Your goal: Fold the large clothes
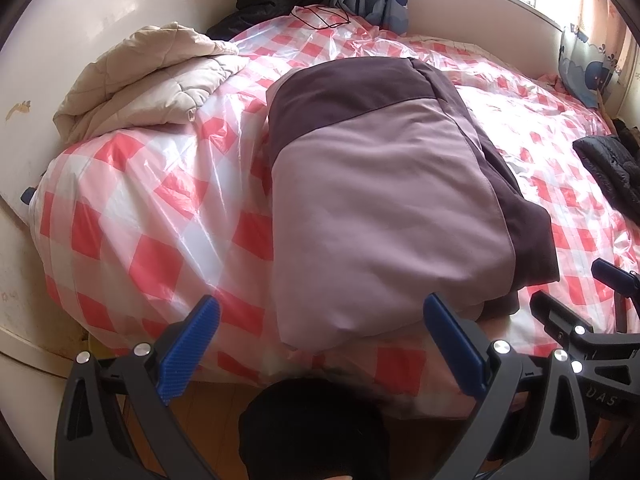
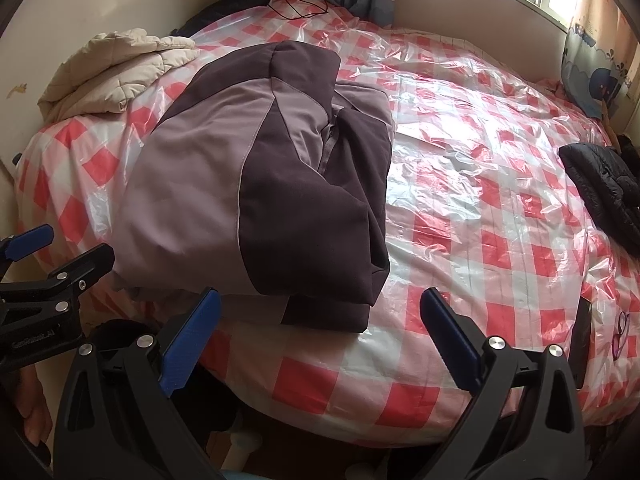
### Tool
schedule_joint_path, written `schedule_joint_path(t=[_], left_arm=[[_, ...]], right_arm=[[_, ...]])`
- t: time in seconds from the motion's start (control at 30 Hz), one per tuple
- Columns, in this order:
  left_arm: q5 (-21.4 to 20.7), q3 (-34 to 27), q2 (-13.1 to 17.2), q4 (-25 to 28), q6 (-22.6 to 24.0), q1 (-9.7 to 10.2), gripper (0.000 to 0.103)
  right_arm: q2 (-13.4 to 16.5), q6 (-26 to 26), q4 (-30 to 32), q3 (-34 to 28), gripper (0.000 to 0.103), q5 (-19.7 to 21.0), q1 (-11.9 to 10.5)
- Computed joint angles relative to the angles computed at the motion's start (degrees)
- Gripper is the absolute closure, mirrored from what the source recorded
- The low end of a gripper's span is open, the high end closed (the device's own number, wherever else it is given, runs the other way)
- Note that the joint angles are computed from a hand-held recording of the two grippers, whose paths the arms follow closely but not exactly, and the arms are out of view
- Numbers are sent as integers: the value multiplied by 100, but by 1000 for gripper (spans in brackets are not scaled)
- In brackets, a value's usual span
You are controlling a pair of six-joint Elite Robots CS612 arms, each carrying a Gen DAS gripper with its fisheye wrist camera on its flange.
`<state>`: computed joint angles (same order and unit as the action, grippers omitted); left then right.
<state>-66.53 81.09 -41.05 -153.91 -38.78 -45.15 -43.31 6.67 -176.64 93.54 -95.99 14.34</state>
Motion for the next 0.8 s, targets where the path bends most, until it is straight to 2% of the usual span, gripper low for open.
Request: schedule_joint_path(t=[0.27,0.5,0.8], left_arm=[[-19,-49,30,20,-15,1,5],[189,-254,99,545,-56,-27,5],[92,-283,93,618,-135,-33,5]], right_arm=[[29,1,43,-30,7,50,-21],[43,-1,54,-32,7,104,-37],[32,18,-17,21,7,192,-73]])
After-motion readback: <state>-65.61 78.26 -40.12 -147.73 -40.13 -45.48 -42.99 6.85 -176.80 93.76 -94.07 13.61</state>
